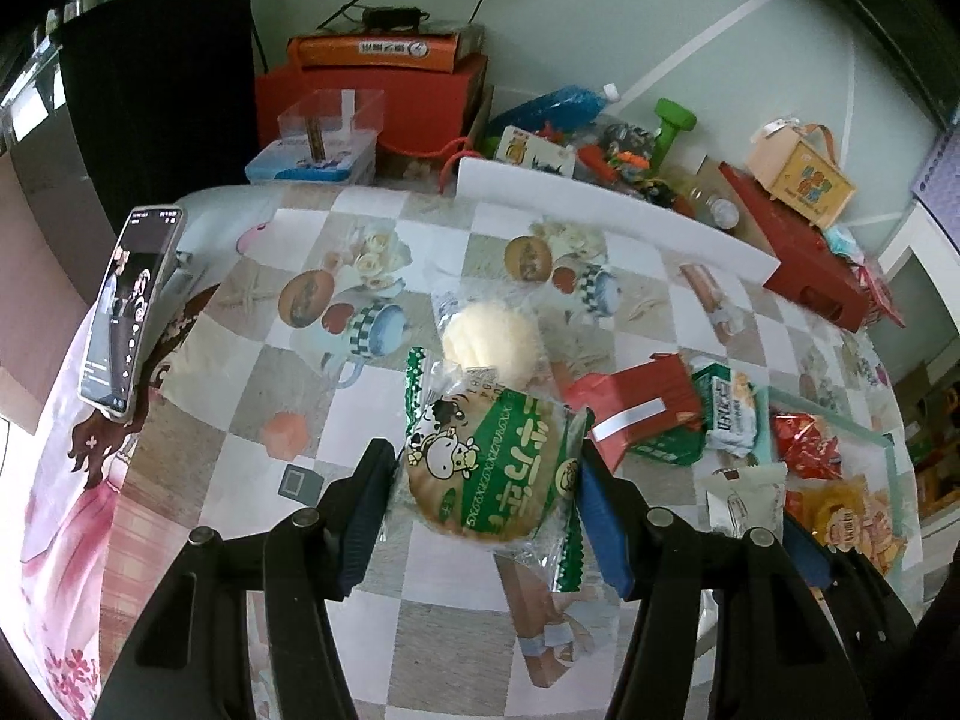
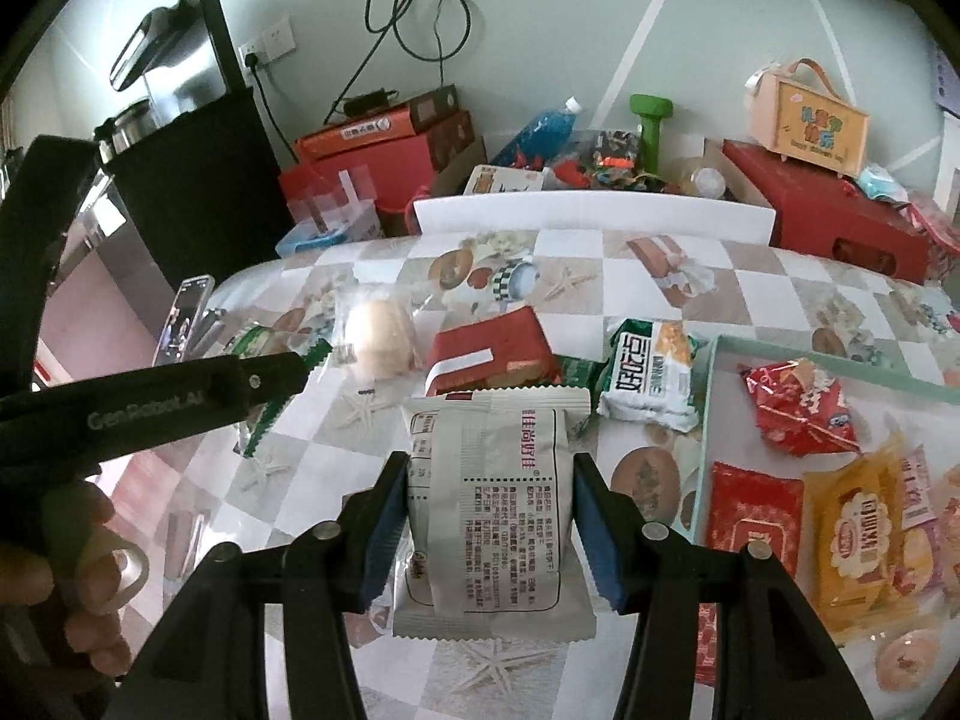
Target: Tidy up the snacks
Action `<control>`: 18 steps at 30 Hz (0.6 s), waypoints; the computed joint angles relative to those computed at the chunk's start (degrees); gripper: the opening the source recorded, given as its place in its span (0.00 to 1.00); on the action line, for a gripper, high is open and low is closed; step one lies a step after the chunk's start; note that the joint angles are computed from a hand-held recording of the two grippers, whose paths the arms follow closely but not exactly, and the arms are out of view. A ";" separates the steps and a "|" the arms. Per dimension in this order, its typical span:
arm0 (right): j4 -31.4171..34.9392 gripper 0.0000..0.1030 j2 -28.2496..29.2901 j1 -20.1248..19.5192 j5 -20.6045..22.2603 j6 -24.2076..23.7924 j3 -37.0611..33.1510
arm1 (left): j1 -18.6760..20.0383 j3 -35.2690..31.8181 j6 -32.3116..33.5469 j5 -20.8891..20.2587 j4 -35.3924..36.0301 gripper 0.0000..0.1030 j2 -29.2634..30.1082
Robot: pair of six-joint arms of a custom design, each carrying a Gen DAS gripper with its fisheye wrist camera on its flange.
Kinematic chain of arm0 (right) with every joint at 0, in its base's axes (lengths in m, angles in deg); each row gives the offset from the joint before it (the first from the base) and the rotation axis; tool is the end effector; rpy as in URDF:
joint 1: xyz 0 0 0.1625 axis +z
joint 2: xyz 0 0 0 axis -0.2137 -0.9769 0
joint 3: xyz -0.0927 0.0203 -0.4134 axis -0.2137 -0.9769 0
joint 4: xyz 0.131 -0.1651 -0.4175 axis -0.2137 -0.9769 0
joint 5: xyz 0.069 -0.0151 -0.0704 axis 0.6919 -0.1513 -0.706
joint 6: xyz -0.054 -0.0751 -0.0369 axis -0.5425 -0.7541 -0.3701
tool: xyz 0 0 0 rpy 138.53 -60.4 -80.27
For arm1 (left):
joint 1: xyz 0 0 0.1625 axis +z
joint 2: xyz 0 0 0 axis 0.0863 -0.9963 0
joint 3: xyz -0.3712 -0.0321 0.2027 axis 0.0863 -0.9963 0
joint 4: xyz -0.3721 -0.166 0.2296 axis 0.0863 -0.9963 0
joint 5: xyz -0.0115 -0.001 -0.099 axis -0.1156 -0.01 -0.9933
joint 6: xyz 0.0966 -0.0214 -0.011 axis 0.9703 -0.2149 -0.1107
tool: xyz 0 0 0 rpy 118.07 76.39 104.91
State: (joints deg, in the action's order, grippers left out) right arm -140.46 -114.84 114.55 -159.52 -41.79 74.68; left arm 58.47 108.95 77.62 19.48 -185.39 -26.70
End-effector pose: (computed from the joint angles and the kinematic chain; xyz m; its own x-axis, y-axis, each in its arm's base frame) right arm 0.1984 -0.5767 0.0141 -0.8078 0.1029 0.5803 -0.3376 0.7263 -0.5988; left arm -0.1148 -0.6604 0.1192 -0.7942 0.2012 -0.5733 0.4443 0.8359 -0.3222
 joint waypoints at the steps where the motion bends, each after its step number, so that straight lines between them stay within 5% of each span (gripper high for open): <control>1: -0.16 0.54 -0.17 -0.04 0.05 0.05 0.12 | -0.20 0.23 0.06 -0.06 -0.23 0.60 -0.14; 18: -8.14 0.54 -8.13 -3.32 -4.73 3.54 6.73 | -4.25 2.97 2.93 -3.02 -3.44 0.60 -0.68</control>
State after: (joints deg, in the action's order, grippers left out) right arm -148.60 -122.97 111.23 -164.24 -38.25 81.41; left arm 54.22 111.92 80.55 16.46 -188.84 -27.38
